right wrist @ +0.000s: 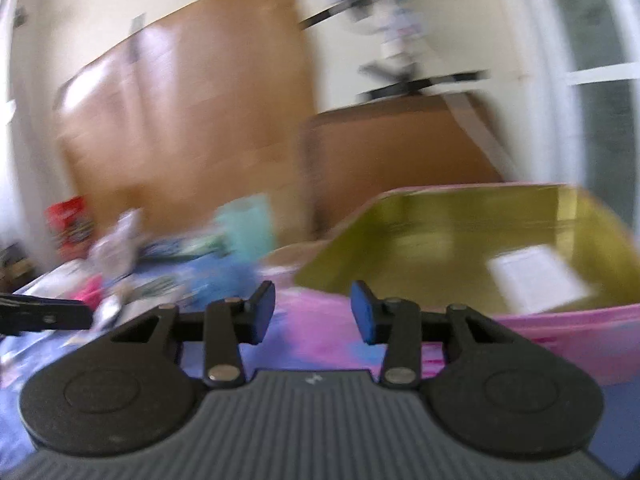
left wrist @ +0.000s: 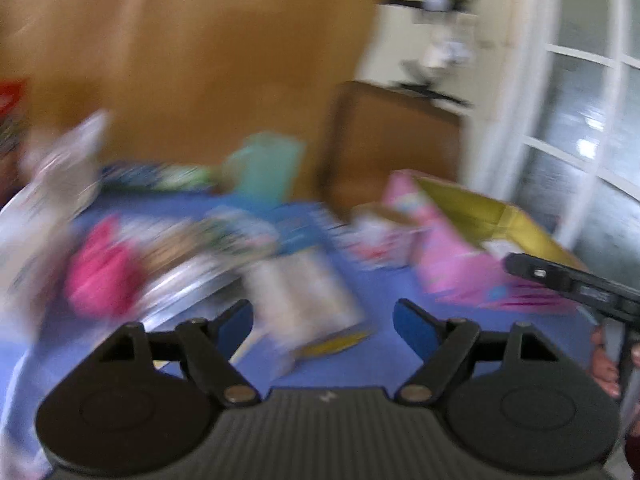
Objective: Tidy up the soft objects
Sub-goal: 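Grasp the wrapped snack bag with the left gripper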
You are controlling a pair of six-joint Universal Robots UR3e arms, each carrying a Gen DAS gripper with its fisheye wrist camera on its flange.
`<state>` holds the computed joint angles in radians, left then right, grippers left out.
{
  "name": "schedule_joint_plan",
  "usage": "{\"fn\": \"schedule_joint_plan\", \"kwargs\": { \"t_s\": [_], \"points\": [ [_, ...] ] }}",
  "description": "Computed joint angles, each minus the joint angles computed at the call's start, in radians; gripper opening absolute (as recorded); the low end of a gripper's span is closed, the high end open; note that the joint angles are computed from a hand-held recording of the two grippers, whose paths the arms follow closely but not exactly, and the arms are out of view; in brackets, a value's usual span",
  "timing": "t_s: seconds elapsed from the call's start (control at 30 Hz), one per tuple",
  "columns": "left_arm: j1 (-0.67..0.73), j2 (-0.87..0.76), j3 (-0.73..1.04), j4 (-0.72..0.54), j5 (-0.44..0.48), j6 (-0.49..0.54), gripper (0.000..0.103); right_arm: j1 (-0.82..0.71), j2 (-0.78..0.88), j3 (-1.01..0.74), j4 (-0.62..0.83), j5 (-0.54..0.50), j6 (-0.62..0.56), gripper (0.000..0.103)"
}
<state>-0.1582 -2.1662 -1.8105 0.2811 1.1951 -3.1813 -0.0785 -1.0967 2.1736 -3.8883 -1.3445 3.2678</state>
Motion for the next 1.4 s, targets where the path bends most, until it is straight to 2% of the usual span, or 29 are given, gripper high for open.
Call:
{"fn": "schedule_joint_plan", "kwargs": {
  "t_s": [0.2,0.27,0.3,0.33,0.37,0.5,0.57,0.6,0.67,0.77,0.87,0.9,0.97,1.0,1.03,1.07,1.17,1.2,1.23,1.27,1.4],
  "points": [
    [0.113,-0.018,-0.146,0.142,-0.01,-0.046,0.08,0.166,0.099,-0.281,0.311,0.055,0.013,0.048],
    [0.139,-0.02,-0.172,0.164,-0.04,-0.068,0.08,0.223,0.138,-0.391,0.43,0.023,0.006,0.06],
    [0.15,-0.026,-0.171,0.171,-0.062,-0.079,0.08,0.256,0.162,-0.44,0.469,-0.003,-0.005,0.065],
    [0.161,-0.029,-0.179,0.193,-0.078,-0.087,0.08,0.284,0.186,-0.481,0.494,-0.025,-0.018,0.076],
    [0.16,-0.036,-0.178,0.208,-0.08,-0.096,0.08,0.307,0.214,-0.535,0.535,-0.043,-0.038,0.08],
    [0.18,-0.052,-0.179,0.22,-0.121,-0.107,0.081,0.383,0.317,-0.714,0.646,-0.146,-0.096,0.078],
    [0.173,-0.055,-0.174,0.222,-0.117,-0.121,0.081,0.399,0.344,-0.758,0.668,-0.195,-0.116,0.064],
    [0.178,-0.054,-0.188,0.236,-0.122,-0.118,0.081,0.396,0.334,-0.742,0.655,-0.2,-0.106,0.064],
    [0.18,-0.053,-0.194,0.246,-0.13,-0.109,0.081,0.362,0.276,-0.661,0.644,-0.144,-0.072,0.062],
    [0.171,-0.041,-0.178,0.2,-0.147,-0.093,0.081,0.275,0.158,-0.45,0.557,0.025,0.015,0.062],
    [0.173,-0.032,-0.148,0.129,-0.255,-0.097,0.081,0.102,0.095,-0.218,0.376,0.355,0.186,0.062],
    [0.163,-0.029,-0.132,0.099,-0.28,-0.096,0.081,0.072,0.089,-0.157,0.303,0.388,0.236,0.062],
    [0.133,-0.027,-0.087,0.035,-0.312,-0.09,0.081,0.069,0.042,-0.051,0.21,0.311,0.22,0.062],
    [0.119,-0.03,-0.068,0.015,-0.325,-0.087,0.081,0.059,0.03,-0.007,0.163,0.304,0.213,0.062],
    [0.106,-0.032,-0.048,-0.005,-0.338,-0.085,0.081,0.015,0.032,0.037,0.112,0.374,0.241,0.062],
    [0.092,-0.035,-0.028,-0.023,-0.347,-0.086,0.081,-0.048,0.054,0.069,0.062,0.488,0.301,0.062],
    [0.045,-0.047,0.041,-0.066,-0.342,-0.092,0.081,-0.215,0.217,0.092,-0.134,0.809,0.536,0.063],
    [0.025,-0.054,0.068,-0.083,-0.33,-0.087,0.081,-0.248,0.261,0.095,-0.197,0.861,0.594,0.064],
    [0.007,-0.062,0.093,-0.101,-0.32,-0.083,0.081,-0.272,0.271,0.123,-0.242,0.869,0.61,0.066],
    [-0.011,-0.071,0.12,-0.124,-0.31,-0.078,0.081,-0.285,0.24,0.179,-0.25,0.831,0.568,0.068],
    [-0.074,-0.1,0.202,-0.194,-0.262,-0.049,0.081,-0.214,0.023,0.371,-0.224,0.468,0.295,0.068]
  ]
}}
